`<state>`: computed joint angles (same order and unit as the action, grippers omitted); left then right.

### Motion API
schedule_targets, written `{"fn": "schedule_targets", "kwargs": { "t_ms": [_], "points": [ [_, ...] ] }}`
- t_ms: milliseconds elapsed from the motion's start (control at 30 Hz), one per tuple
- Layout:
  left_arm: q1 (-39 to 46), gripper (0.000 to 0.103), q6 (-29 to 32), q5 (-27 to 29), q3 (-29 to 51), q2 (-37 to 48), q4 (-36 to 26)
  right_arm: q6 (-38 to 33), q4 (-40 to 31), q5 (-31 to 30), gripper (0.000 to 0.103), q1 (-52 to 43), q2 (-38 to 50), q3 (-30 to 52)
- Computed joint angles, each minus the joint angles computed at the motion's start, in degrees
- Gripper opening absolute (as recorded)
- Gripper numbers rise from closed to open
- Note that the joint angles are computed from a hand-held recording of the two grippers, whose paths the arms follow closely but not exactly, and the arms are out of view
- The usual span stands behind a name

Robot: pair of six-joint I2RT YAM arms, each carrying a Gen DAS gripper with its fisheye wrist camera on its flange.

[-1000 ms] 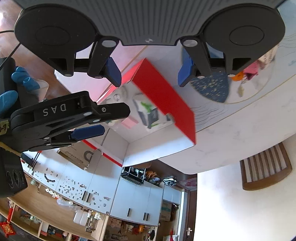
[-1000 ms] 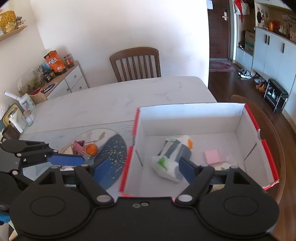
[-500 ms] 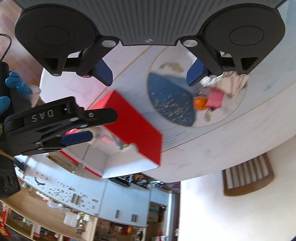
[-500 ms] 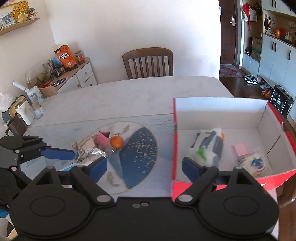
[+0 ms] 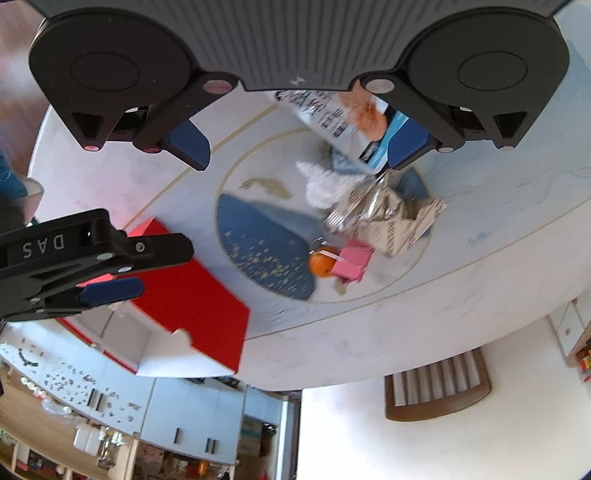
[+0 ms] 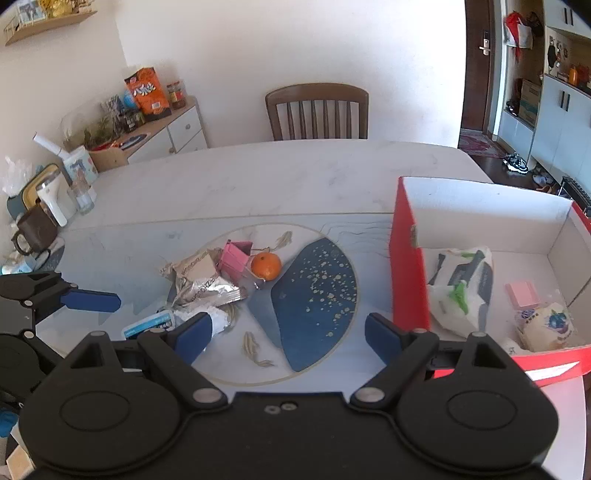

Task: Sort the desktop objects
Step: 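Grasp the white fruit-print snack pouch with the left gripper while the right gripper grasps the bubble-wrap bag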

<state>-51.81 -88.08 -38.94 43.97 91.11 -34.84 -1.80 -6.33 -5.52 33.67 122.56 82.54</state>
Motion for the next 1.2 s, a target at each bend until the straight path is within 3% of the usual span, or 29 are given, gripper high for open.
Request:
{"fn": "schedule_targets", "kwargs": {
  "t_ms": [433, 733, 1200],
  "points": [
    [0.9, 0.103, -3.2, 2.7, -4.5, 5.2, 4.3, -2.1, 0.0, 1.8, 0.090, 2.6, 5.5, 3.6],
    [2.4, 0.103, -2.6, 5.3, -9.2, 6.3, 12.5, -3.7, -1.6, 2.3, 0.089, 4.0, 10.1, 7.9],
    [3.4, 0.103, -0.1, 6.1, -10.0, 8.5, 17.5, -2.9, -4.5, 3.1, 0.087, 7.8, 18.0, 18.3]
  ]
}}
